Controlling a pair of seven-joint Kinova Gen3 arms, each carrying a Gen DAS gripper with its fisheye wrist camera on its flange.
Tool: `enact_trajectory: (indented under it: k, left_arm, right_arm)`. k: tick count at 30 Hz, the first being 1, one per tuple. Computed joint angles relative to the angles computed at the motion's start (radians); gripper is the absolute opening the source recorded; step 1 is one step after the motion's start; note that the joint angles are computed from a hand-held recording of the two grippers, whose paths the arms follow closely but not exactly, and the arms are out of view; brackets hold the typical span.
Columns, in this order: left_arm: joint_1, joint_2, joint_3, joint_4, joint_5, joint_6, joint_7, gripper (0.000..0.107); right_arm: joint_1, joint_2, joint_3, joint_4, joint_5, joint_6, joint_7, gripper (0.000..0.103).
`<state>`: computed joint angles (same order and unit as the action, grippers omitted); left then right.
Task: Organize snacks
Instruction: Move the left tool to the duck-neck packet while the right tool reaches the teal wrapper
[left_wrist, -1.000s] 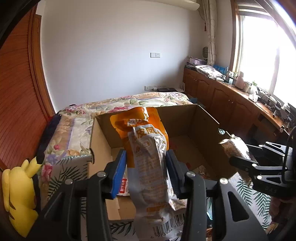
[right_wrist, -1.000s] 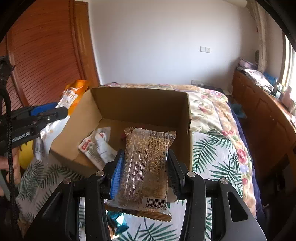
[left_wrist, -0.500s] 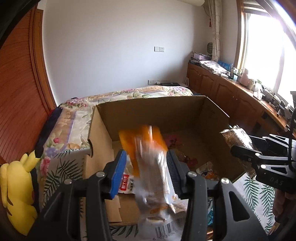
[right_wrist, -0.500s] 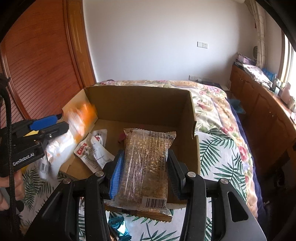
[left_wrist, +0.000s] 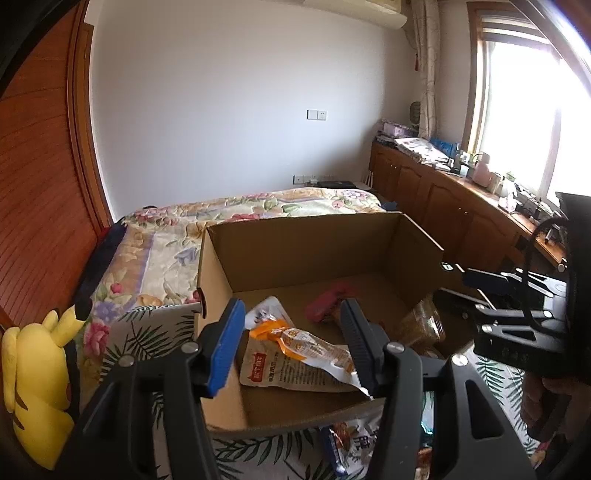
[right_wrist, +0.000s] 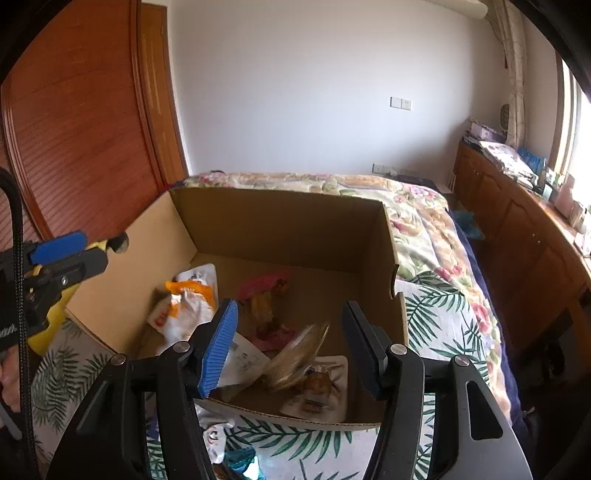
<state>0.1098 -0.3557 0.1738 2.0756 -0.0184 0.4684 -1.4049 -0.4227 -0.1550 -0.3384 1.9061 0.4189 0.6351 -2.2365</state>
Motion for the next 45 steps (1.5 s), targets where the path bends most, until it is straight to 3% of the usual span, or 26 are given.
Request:
enact_trajectory:
  k: [11,15,23,29,37,45]
  left_arm:
    - [0.060,-0.096,-0.028,0.027,0.033,0.043,-0.080,0.062]
    - [0.054,-0.149,0.005,0.060,0.035,0.032,-0.083,0.069]
    - [0.112,-0.230,0.002,0.114,0.080,0.041,-0.106,0.070]
    - [0.111,-0.293,0.037,0.149,0.090,0.070,-0.100,0.070]
    - [0.117,-0.329,0.063,0.226,0.112,0.067,-0.090,0.070]
    - [0.090,-0.297,0.120,0.309,0.109,0.025,-0.054,0.070]
  right_arm:
    - [0.005,-0.119,0.031,0.096,-0.194,-0.100,0.178,0.060]
    - [-0.016,-0.180,0.050,0.137,-0.278,-0.119,0.266,0.060]
    - [-0.003,-0.286,-0.005,0.208,-0.368,-0.114,0.350,0.060]
    - [-0.015,-0.340,-0.026,0.267,-0.419,-0.110,0.389,0.060]
    - [0.007,-0.338,-0.071,0.331,-0.429,-0.114,0.405,0.060]
    - [0.037,-0.241,-0.080,0.353,-0.389,-0.137,0.396,0.051]
